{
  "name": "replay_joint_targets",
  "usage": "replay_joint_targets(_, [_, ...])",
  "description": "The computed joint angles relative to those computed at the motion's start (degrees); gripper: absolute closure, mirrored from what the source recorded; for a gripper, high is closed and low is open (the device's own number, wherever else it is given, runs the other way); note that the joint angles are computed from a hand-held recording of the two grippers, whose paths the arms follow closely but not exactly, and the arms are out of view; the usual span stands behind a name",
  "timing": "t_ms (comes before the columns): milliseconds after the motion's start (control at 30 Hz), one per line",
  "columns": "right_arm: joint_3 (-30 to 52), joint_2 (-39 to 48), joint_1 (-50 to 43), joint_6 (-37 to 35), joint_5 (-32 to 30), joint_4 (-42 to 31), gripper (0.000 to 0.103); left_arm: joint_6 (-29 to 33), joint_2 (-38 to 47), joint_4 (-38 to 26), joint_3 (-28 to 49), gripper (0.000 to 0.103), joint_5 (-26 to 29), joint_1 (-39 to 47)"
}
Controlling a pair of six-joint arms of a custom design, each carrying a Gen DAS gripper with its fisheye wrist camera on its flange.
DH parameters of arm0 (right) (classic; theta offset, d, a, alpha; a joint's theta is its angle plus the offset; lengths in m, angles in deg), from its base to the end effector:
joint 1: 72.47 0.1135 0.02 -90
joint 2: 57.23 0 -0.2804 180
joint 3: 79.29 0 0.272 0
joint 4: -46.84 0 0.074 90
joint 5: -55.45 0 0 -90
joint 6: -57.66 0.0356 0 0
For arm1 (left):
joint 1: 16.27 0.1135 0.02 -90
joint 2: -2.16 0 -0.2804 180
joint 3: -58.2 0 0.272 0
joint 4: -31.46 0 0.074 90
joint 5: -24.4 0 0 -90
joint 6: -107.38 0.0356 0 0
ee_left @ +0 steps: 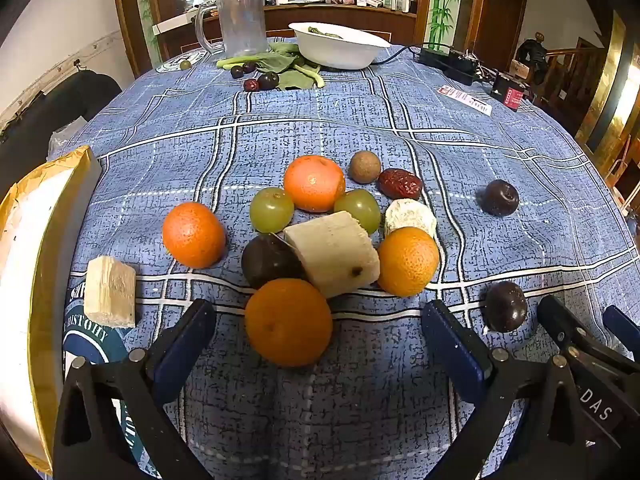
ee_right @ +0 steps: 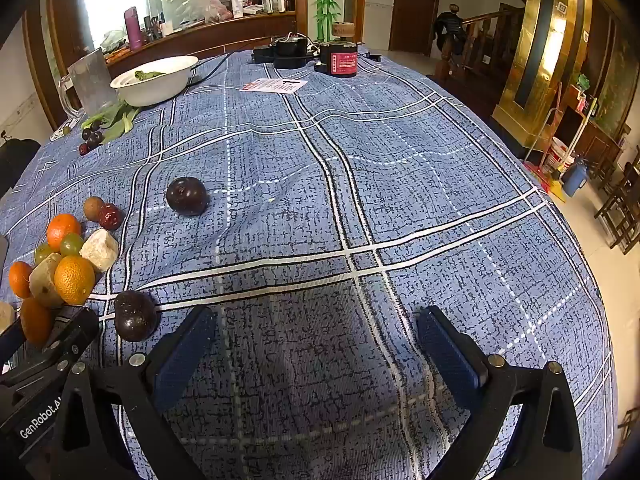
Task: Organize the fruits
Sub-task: 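Move the left tool toward the pale yam chunk beside the tray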
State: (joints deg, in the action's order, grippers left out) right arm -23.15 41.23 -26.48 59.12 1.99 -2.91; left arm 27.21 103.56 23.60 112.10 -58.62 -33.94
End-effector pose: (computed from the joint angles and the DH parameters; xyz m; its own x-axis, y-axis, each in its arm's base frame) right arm 0.1950 0.1713 0.1052 -0.5749 0.5609 -0.5957 0.7092 0.7047 -0.0209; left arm 0.3049 -0.1017 0.0979 -0.7097 0.4039 -0.5771 0.4955 0.8686 -0.0015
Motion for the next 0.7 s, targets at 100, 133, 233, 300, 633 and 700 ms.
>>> replay_joint_targets(100, [0.02,0.02,-0.03,-0.05,-0.15,-0.01,0.001,0.03,-0.02,-0.22,0.07,0.000,0.02,0.02])
replay_joint_targets(133, [0.02,0.02,-0.03,-0.05,-0.15,-0.01,0.001,0.03,-0.02,-0.22,0.07,0.000,0.02,0.02])
replay_joint_targets(233, [-0.10,0.01,0.03,-0.04,-0.11,0.21,0.001,0.58,-0.13,-0.48,0.06,0.000,0.06,0.06])
replay_joint_targets(300, [-0.17,-0.05,0.07,-0.30,-0.13,0.36,0.001,1.34,-0.35,-1.05,0.14,0.000,0.51,0.04])
replay_joint_targets(633, [-1.07,-1.38,-0.93,-3.53,-1.70,1.63,0.001,7.12,-3.18,-7.78,-0.41,0.000,3.38,2.36])
replay_joint_targets(700, [-1.14,-1.85,-1.30,-5.29,-1.98,1.71,0.001,7.31,-4.97,-10.57,-0.68,0.001,6.38,4.25])
